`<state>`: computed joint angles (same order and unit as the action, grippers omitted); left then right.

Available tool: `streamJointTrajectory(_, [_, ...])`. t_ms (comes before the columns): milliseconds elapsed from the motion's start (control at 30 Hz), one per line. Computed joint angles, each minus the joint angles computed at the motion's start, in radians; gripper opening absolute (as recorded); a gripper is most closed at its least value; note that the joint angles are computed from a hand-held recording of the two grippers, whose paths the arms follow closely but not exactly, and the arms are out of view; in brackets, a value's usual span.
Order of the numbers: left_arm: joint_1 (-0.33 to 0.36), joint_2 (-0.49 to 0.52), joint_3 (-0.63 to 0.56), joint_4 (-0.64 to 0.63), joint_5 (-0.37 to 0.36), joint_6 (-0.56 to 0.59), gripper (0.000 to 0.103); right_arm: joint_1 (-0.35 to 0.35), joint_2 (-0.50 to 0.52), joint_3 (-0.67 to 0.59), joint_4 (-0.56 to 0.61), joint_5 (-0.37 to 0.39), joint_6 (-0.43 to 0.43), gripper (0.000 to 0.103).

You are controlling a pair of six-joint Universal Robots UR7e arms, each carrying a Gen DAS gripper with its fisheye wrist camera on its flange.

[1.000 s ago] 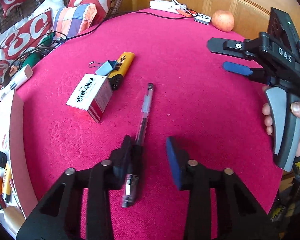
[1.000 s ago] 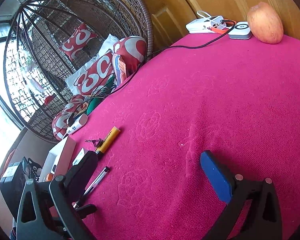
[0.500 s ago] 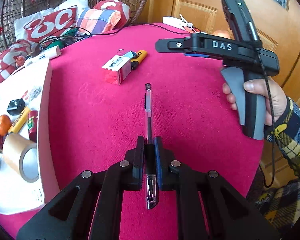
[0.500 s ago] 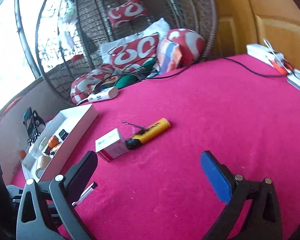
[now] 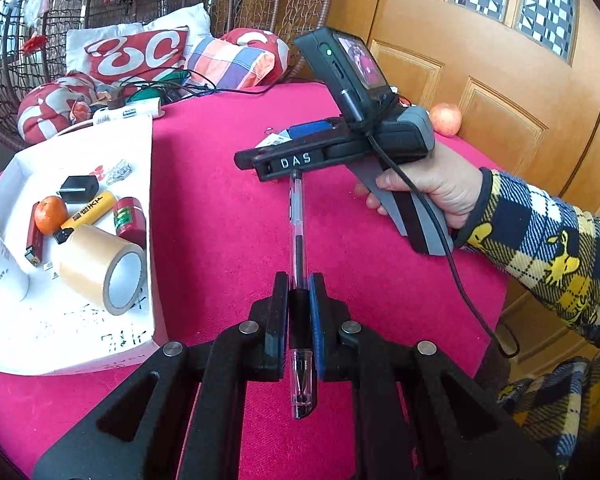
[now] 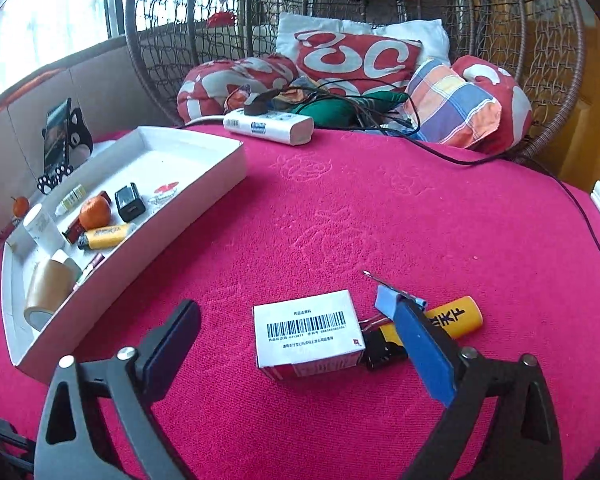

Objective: Organize rigid objects
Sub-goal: 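Grasp the white medicine box with the right tool while the left tool holds the pen, then carry the black pen over the tray with the left tool while the right tool carries the box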

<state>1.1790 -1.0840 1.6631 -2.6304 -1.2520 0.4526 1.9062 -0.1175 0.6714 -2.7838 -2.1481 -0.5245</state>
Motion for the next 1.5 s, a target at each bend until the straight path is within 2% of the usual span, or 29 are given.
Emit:
streamJointTrajectory(67, [0.001, -0.006, 0.005, -0.013, -0.006, -0.004, 0.009, 0.011, 0.014, -0.001, -0.044, -0.031, -0.084, 0.075])
streamJointTrajectory(100, [0.002, -0.004, 0.002, -0.014, -0.011, -0.004, 0.009, 0.013, 0.007, 0.008, -0.028, -0.027, -0.095, 0.049])
streamJointTrajectory(133, [0.002, -0.001, -0.002, -0.017, -0.014, -0.002, 0.009, 0.015, -0.004, 0.024, -0.017, -0.021, -0.087, 0.050])
streamJointTrajectory(267, [-0.001, -0.006, 0.004, -0.026, -0.017, 0.015, 0.009, 0.027, -0.029, 0.094, -0.119, -0.023, -0.111, 0.050])
streamJointTrajectory(433, [-0.008, -0.021, 0.024, -0.055, -0.012, 0.019, 0.009, 0.039, -0.079, 0.178, -0.242, 0.009, -0.081, 0.049])
streamJointTrajectory(567, [-0.010, -0.036, 0.039, -0.092, -0.019, 0.015, 0.009, 0.045, -0.137, 0.256, -0.334, 0.043, -0.023, 0.049])
streamJointTrajectory(733, [-0.010, -0.050, 0.047, -0.138, -0.026, 0.014, 0.009, 0.057, -0.175, 0.320, -0.413, 0.044, 0.001, 0.050])
streamJointTrajectory(1033, [-0.004, -0.093, 0.058, -0.214, -0.014, 0.001, 0.009, 0.072, -0.175, 0.331, -0.429, 0.042, -0.014, 0.050])
streamJointTrajectory(1500, [0.019, -0.125, 0.068, -0.257, -0.018, -0.013, 0.009, 0.094, -0.166, 0.323, -0.419, 0.040, -0.029, 0.050])
